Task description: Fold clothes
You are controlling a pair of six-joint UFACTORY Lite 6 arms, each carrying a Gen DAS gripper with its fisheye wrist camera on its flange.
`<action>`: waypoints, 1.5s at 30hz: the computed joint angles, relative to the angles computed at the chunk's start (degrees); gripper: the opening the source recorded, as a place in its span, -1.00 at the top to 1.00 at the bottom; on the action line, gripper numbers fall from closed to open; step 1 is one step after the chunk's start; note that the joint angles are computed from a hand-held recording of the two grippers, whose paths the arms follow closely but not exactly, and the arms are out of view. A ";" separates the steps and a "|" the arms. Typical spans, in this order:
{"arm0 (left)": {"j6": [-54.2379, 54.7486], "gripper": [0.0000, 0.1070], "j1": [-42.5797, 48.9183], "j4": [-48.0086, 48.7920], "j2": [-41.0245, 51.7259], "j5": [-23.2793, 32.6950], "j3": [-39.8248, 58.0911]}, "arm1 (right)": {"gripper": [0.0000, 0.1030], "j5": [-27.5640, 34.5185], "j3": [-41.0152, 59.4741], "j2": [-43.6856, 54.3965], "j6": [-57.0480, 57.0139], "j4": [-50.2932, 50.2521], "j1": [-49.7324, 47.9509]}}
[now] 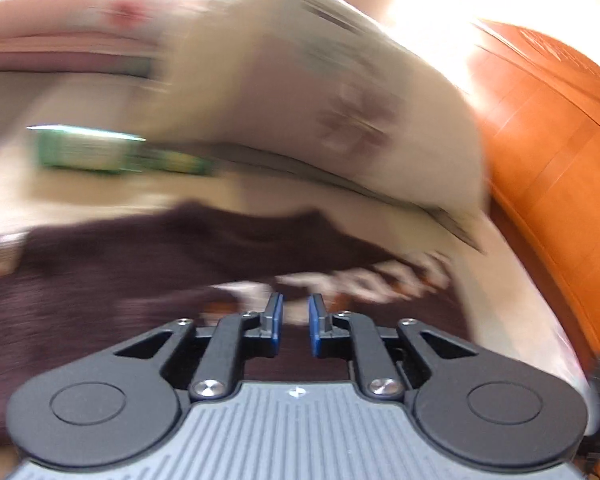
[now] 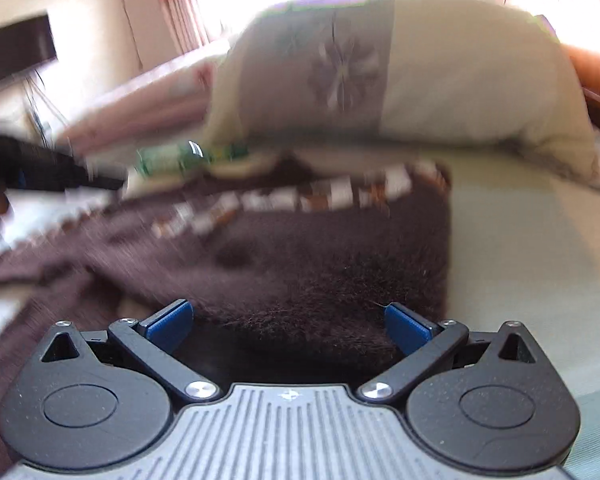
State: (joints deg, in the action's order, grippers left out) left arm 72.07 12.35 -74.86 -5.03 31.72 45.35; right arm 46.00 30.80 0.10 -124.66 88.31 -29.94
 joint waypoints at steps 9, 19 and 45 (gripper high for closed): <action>4.69 0.55 -18.86 -13.54 27.14 2.63 18.16 | -1.00 5.30 0.96 4.95 -4.45 0.25 -3.56; 11.79 0.55 -13.08 -24.24 27.77 3.50 10.41 | -1.00 10.56 3.61 3.25 1.85 -5.53 -8.58; -26.45 0.43 -29.98 7.58 50.43 -7.36 49.53 | -1.00 -2.30 -0.37 4.89 -7.26 1.72 -6.86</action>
